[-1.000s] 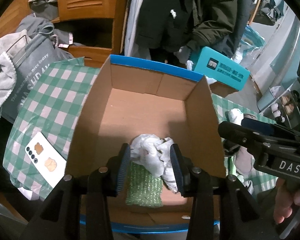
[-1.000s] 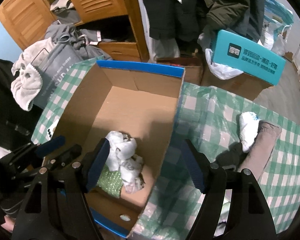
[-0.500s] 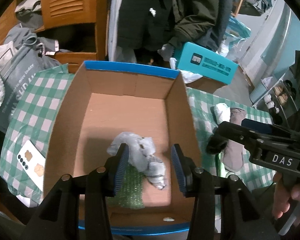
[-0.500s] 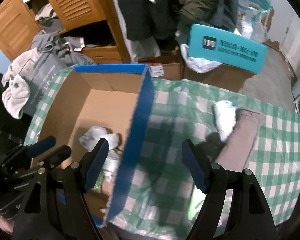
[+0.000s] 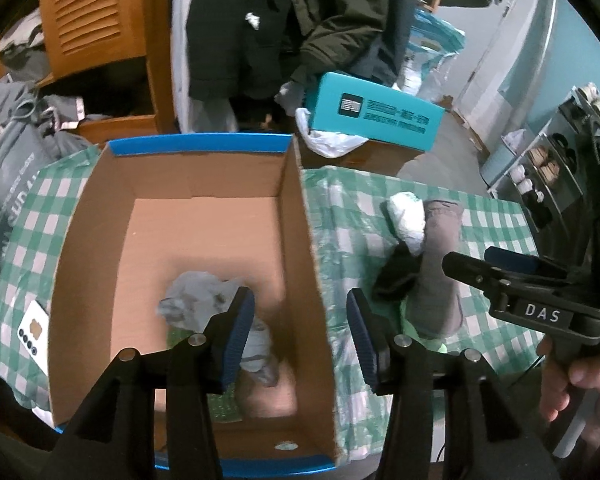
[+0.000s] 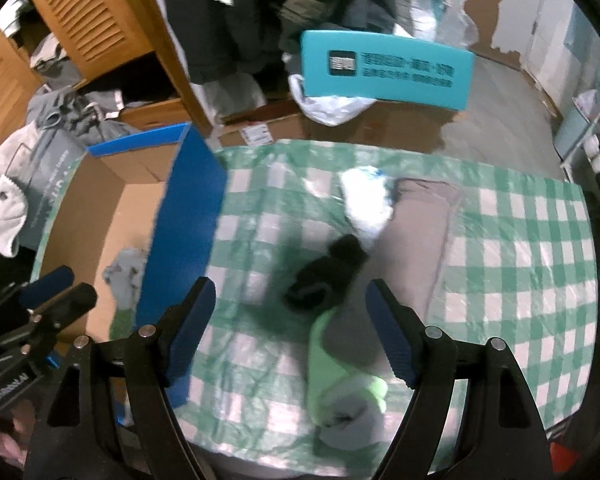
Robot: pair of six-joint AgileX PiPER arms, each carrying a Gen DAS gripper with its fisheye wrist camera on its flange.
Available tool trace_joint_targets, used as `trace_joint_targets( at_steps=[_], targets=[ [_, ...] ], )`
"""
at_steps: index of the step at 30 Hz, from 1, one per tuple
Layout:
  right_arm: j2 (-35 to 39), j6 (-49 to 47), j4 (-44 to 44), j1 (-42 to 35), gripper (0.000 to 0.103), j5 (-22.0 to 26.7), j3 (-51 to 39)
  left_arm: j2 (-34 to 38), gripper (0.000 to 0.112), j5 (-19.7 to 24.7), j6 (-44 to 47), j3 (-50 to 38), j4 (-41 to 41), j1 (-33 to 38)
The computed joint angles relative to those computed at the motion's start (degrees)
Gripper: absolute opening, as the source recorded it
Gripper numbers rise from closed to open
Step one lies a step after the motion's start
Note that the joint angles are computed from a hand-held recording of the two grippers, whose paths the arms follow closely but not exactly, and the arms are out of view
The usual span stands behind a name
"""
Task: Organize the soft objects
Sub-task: 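Move both open grippers back over the remaining table items, then grasp the black glove with the left gripper while the right gripper grasps the grey sock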
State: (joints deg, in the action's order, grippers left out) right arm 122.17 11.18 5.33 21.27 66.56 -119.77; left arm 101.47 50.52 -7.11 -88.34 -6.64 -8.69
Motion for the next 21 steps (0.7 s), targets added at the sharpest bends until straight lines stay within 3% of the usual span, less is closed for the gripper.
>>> trace_joint_targets(
  at_steps=[10, 21],
  targets=[
    [-3.7, 0.5, -0.6, -5.4, 0.078, -3.3, 9.8, 4.1, 0.051, 2.2, -1.1, -5.5, 2.0, -5.2],
    [-3.1, -0.3, 0.4, -9.4, 0.078, -4.4, 12.7, 11.2, 0.054, 5.1, -2.0, -12.4, 2.6, -9.0]
  ],
)
